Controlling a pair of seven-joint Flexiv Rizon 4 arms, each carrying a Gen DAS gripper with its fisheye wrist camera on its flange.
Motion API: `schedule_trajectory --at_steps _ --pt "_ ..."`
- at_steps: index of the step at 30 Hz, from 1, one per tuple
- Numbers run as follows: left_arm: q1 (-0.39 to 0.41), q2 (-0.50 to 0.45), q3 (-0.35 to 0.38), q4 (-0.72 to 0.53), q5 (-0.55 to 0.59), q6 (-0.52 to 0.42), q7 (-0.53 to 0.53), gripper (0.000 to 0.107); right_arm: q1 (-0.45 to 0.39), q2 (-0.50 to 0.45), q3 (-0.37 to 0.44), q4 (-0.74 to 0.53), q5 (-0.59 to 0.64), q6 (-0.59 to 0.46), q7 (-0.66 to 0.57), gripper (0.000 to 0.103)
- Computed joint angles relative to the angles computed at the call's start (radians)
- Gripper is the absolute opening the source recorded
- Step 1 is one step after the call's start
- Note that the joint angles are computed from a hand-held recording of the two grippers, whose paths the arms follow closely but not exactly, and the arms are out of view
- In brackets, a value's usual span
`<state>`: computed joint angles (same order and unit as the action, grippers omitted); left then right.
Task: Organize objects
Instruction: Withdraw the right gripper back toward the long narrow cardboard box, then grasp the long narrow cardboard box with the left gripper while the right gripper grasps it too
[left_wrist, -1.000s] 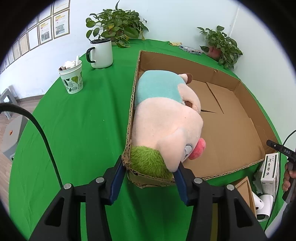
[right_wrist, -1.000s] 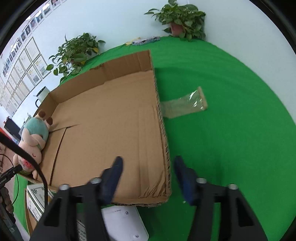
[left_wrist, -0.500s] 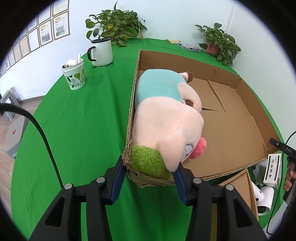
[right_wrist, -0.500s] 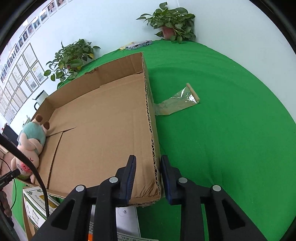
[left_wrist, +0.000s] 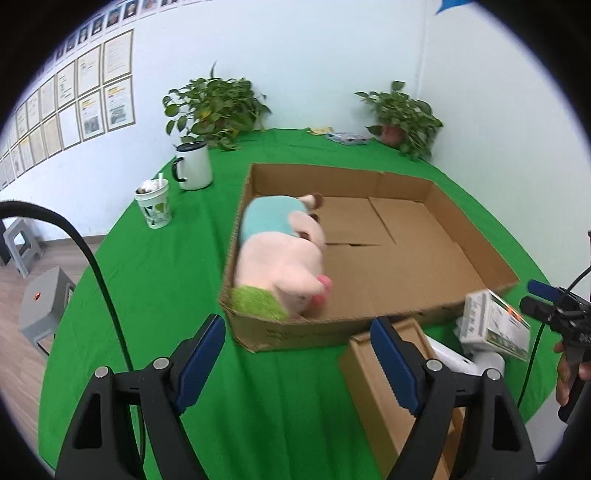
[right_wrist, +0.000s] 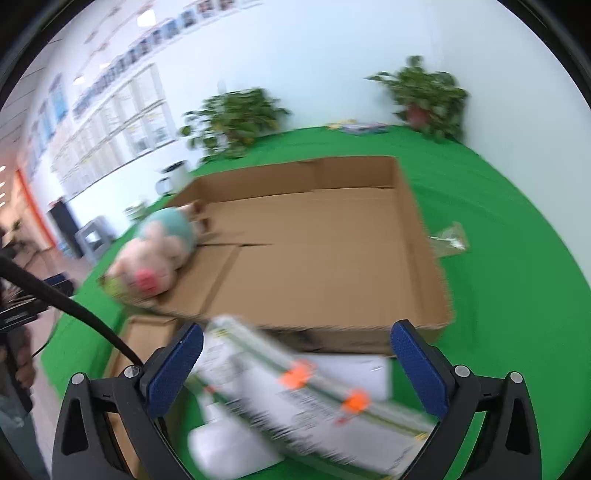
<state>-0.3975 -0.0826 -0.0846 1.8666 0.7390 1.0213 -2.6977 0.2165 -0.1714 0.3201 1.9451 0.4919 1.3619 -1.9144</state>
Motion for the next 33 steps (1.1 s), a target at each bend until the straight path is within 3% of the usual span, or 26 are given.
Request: schedule_trajectory --at_steps 2,5,7,11,17,20,23,24,26,28,31,32,33 --pt "-0.001 -0.005 -0.008 0.023 -0.041 0.062 0.021 0.081 -0.087 0.050 0.098 -0.058 0.245 -0.170 -0.247 0.102" --pt "0.002 -0.014 -0.014 0.073 -0.153 0.144 0.090 0.081 -0.127 0.119 0.096 -0.087 0.459 -0.440 -0.460 0.102" --pt "-0.004 -0.010 -0.010 0.102 -0.199 0.168 0.107 0.081 -0.117 0.138 0.074 -0.083 0.507 -0.546 -0.500 0.102" --pt "-0.007 -0.006 -0.007 0.170 -0.284 0.234 0.107 0.081 -0.026 0.120 0.051 -0.022 0.378 -0.466 -0.333 0.102" --pt "-0.020 -0.053 -0.026 0.227 -0.459 0.306 0.215 0.080 0.098 0.122 0.003 0.069 0.232 -0.328 -0.159 0.098" --pt "-0.044 -0.068 -0.022 0.249 -0.503 0.347 0.237 0.079 0.156 0.126 -0.008 0.139 0.068 -0.223 -0.023 0.089" --pt "-0.079 -0.072 0.000 0.249 -0.487 0.348 0.215 0.079 0.198 0.137 -0.026 0.239 -0.143 -0.109 0.158 0.074" --pt "-0.088 -0.074 0.005 0.243 -0.475 0.339 0.211 0.078 0.188 0.128 -0.027 0.248 -0.150 -0.093 0.161 0.066" --pt "-0.094 -0.080 0.000 0.238 -0.482 0.330 0.227 0.073 0.182 0.120 -0.022 0.243 -0.119 -0.095 0.153 0.059" --pt "-0.089 -0.087 -0.014 0.247 -0.520 0.337 0.263 0.059 0.186 0.113 -0.016 0.250 -0.120 -0.076 0.161 0.050" --pt "-0.091 -0.086 -0.017 0.252 -0.559 0.312 0.302 0.045 0.199 0.110 -0.003 0.258 -0.132 -0.068 0.186 0.035" --pt "-0.091 -0.085 -0.017 0.257 -0.567 0.311 0.307 0.043 0.198 0.112 0.005 0.253 -0.107 -0.080 0.170 0.035" --pt "-0.092 -0.083 -0.018 0.261 -0.575 0.311 0.312 0.035 0.199 0.113 0.014 0.244 -0.073 -0.095 0.148 0.034"
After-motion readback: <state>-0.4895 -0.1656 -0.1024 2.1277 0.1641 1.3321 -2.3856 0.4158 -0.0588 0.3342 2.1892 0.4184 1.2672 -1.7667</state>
